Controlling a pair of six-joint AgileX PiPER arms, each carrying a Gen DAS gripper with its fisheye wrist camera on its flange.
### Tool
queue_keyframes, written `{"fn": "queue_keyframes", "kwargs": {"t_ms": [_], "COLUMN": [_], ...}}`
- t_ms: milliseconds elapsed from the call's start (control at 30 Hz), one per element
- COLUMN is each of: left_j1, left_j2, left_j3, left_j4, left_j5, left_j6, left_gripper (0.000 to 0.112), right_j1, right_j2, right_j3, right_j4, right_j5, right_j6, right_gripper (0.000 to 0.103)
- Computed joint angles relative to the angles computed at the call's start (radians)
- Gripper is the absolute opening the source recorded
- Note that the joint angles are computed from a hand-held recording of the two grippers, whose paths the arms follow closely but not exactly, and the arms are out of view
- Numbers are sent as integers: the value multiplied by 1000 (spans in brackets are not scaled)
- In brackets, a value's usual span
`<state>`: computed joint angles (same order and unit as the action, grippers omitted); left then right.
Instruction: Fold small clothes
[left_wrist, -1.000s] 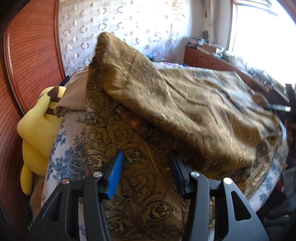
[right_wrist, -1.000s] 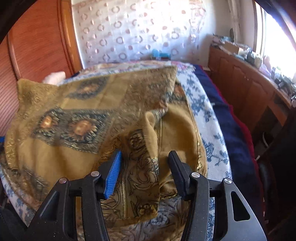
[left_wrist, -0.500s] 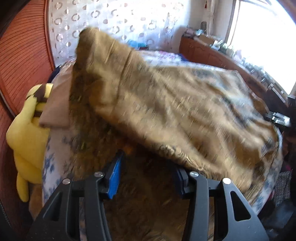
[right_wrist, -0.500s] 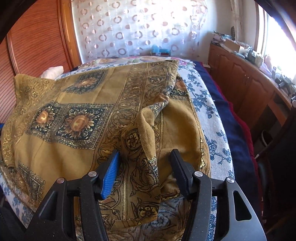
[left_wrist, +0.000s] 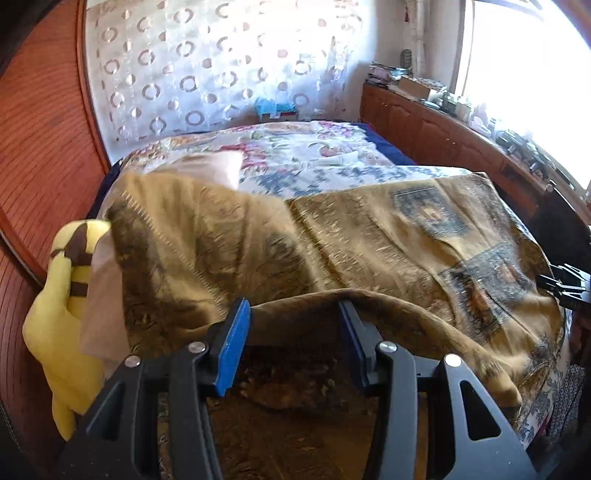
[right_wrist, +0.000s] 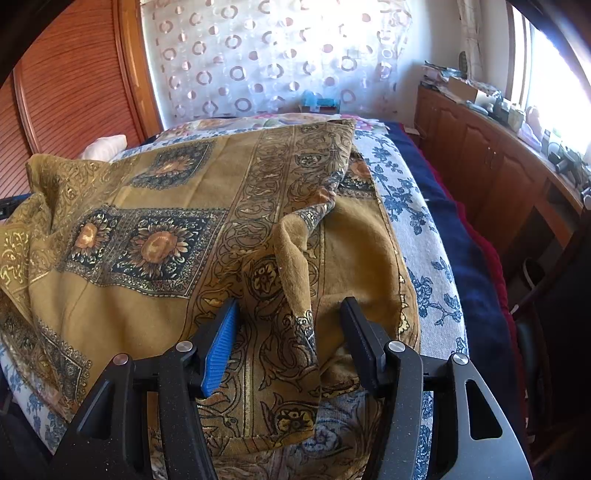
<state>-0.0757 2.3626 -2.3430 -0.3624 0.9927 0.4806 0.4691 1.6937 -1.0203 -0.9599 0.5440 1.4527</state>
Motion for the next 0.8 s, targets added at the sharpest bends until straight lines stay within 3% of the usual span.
{"fn": "queue_keyframes", "kwargs": {"t_ms": [267, 333, 433, 467, 600, 700, 800], "left_j1": [33, 35, 29, 29, 32, 49, 99], "left_j2": [-38, -71, -72, -74, -109, -166, -269], "left_j3": [207, 292, 294, 301, 369, 457, 607], "left_j4": [43, 12, 14, 1, -49, -102, -254], "left_j5": [-88, -160, -168, -175, -212, -269, -344], "left_j6": [-2, 46, 45, 68, 146, 200, 316], "left_gripper": [47, 47, 47, 45, 1, 0, 0], "right_j1": [0, 0, 0, 0, 0, 0, 0], "right_j2": [2, 1, 2, 2, 1, 2, 1], "right_j3": [-1, -3, -4, -3, -2, -3, -2], "right_j4": [-1, 4, 2, 2, 1, 2, 1], "right_j5": [1, 5, 4, 4, 4, 4, 3], "right_j6": [0, -6, -5, -6, -3, -4, -4], "right_gripper": [58, 58, 58, 58, 58, 58, 58]}}
